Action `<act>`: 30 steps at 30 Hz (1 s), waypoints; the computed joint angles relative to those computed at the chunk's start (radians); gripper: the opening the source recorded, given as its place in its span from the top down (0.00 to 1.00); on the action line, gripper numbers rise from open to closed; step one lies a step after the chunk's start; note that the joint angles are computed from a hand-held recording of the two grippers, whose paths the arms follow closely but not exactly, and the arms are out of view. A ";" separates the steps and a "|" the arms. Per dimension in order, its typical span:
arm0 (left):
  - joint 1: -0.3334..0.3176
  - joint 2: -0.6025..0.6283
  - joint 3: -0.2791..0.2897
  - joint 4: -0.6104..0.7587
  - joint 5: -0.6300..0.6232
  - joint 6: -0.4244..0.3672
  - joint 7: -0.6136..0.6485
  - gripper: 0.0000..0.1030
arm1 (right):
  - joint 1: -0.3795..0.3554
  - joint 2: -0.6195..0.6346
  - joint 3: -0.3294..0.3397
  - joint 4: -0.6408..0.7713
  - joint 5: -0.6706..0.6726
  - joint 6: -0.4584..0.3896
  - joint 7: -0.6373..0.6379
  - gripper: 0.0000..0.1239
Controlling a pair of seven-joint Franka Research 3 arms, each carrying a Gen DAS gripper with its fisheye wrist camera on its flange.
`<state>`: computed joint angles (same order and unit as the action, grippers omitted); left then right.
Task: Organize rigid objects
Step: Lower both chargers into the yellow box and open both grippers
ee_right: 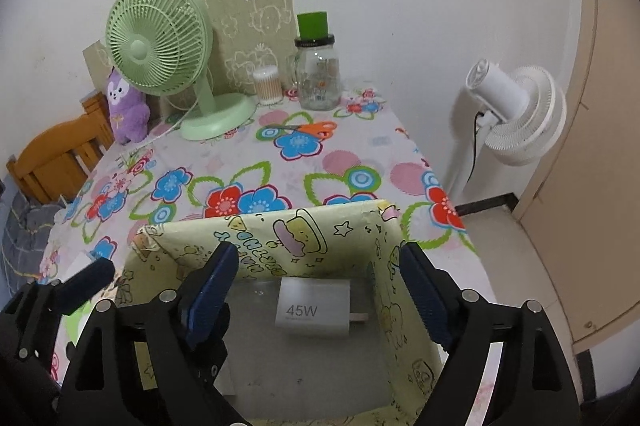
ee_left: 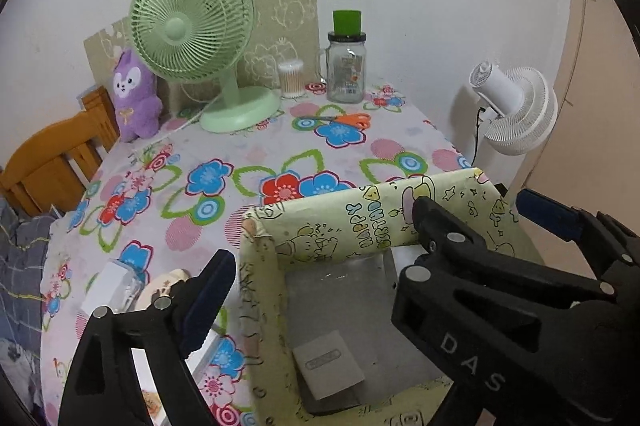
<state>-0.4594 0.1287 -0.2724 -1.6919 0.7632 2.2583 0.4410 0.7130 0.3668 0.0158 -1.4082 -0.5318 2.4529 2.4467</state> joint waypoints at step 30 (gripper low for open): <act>0.099 -0.321 -0.079 -0.303 0.016 0.108 -0.091 0.00 | 0.070 -0.118 0.079 -0.053 -0.237 -0.080 0.170 0.23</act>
